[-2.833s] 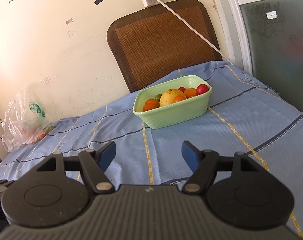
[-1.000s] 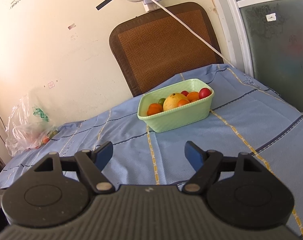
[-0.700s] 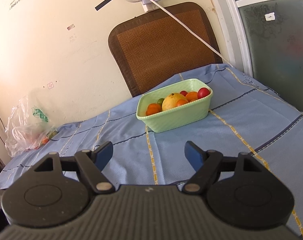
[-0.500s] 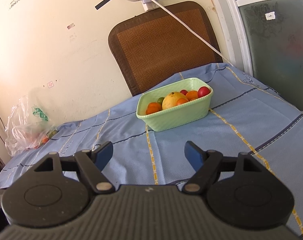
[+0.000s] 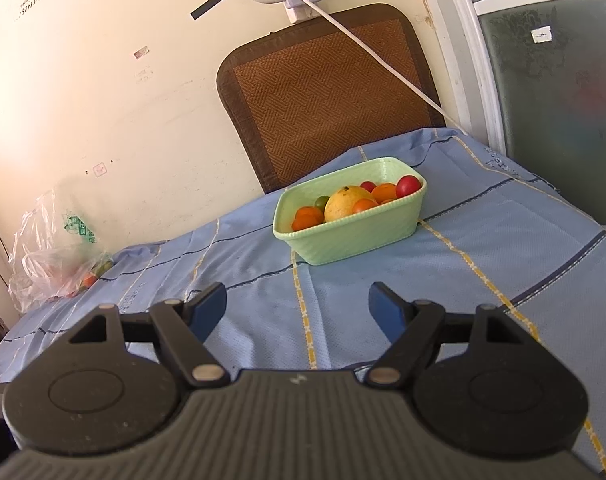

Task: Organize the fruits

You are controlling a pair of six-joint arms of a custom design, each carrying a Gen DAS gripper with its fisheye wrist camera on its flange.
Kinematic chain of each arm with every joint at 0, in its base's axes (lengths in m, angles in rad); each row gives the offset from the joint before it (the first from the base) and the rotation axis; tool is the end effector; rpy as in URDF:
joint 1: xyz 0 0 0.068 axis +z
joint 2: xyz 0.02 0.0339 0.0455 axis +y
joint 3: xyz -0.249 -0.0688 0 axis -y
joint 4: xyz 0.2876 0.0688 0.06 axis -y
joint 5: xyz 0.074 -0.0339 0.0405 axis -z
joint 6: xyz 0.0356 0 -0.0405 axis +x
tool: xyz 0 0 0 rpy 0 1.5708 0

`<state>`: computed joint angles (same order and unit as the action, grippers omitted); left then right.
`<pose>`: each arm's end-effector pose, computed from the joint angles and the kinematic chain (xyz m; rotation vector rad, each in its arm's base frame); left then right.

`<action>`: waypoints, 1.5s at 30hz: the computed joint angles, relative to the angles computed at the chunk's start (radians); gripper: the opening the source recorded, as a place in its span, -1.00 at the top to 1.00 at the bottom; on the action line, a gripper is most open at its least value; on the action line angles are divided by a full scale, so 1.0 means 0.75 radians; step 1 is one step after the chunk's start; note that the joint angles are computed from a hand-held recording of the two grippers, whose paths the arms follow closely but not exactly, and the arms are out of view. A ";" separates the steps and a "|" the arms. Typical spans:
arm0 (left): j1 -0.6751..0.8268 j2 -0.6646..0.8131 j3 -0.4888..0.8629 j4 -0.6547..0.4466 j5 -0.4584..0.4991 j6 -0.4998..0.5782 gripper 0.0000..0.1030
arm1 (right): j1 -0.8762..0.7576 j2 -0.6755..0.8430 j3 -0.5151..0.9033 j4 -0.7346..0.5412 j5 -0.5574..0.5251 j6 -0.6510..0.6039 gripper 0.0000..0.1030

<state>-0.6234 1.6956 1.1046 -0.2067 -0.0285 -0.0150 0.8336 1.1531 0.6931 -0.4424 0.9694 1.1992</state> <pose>0.3252 -0.2326 0.1717 0.7012 2.2797 -0.2724 0.1976 0.1740 0.1933 0.7224 1.8983 0.0360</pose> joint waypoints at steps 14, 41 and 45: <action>0.006 0.005 0.011 -0.016 0.013 -0.006 -1.00 | 0.004 0.005 -0.002 0.001 0.002 0.015 -0.55; -0.005 -0.010 0.005 -0.016 -0.004 -0.011 -1.00 | 0.015 0.000 0.006 -0.008 0.024 0.013 -0.55; -0.007 -0.010 0.004 -0.015 -0.007 -0.011 -1.00 | 0.014 -0.003 0.002 -0.005 0.022 0.012 -0.55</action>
